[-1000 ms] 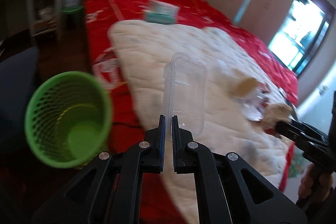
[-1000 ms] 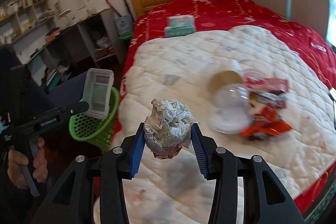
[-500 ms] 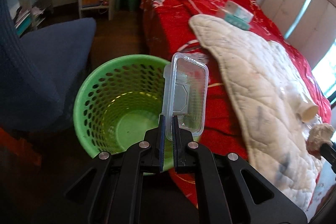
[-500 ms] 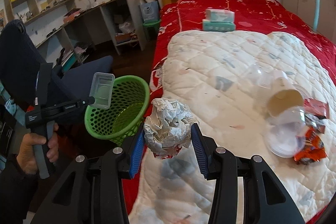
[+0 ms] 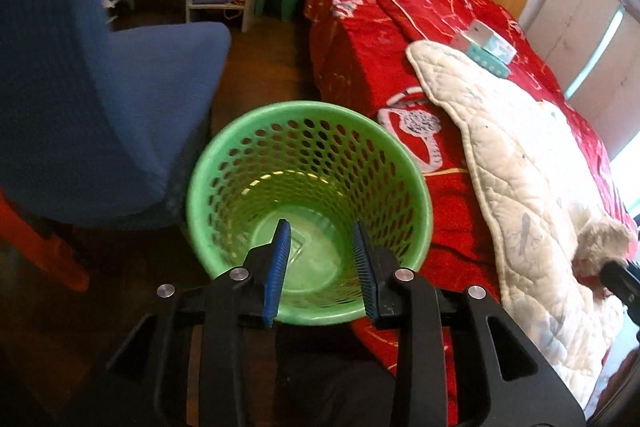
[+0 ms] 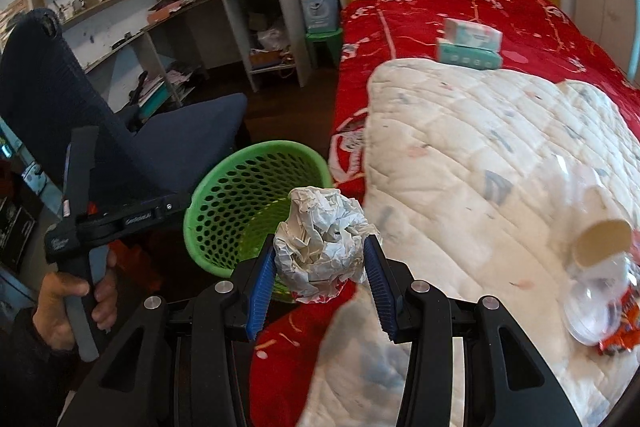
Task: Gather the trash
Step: 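Carry the paper ball and plastic box to the green wastebasket with both tools, then open both tools to drop the paper ball and box into the wastebasket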
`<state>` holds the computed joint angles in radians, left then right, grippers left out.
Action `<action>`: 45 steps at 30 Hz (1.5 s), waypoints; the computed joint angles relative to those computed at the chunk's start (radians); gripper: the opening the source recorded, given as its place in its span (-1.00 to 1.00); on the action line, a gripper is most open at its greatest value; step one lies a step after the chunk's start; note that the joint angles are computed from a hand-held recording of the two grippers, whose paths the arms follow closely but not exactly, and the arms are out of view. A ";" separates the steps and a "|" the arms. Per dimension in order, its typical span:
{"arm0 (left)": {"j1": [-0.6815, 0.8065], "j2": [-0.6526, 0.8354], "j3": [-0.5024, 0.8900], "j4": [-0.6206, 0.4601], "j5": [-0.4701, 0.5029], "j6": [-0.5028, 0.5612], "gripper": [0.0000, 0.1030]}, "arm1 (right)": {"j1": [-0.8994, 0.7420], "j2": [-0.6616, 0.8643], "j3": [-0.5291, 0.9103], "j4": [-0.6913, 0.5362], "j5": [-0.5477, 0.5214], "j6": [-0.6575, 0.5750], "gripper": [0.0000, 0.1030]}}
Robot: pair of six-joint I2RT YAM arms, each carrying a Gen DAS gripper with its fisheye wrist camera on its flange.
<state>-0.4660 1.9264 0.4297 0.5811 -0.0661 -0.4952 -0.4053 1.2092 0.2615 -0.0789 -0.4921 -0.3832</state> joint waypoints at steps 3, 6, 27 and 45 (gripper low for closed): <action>0.020 -0.059 -0.064 0.024 -0.017 -0.003 -0.25 | 0.091 0.058 0.015 0.064 0.028 0.063 -0.17; 0.032 -0.117 -0.117 0.027 -0.037 -0.005 -0.24 | 0.185 0.126 0.038 0.123 0.057 0.128 -0.17; 0.172 -0.212 -0.234 0.060 -0.008 -0.001 -0.09 | 0.514 0.538 0.229 0.391 0.148 0.407 0.22; -0.092 -0.281 -0.152 -0.086 -0.126 -0.107 0.13 | 0.084 0.126 0.017 0.160 0.029 0.173 0.60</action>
<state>-0.5576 1.6458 0.2780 0.4953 -0.1925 -0.6025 -0.3218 1.3356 0.2784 0.0816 -0.4635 -0.2105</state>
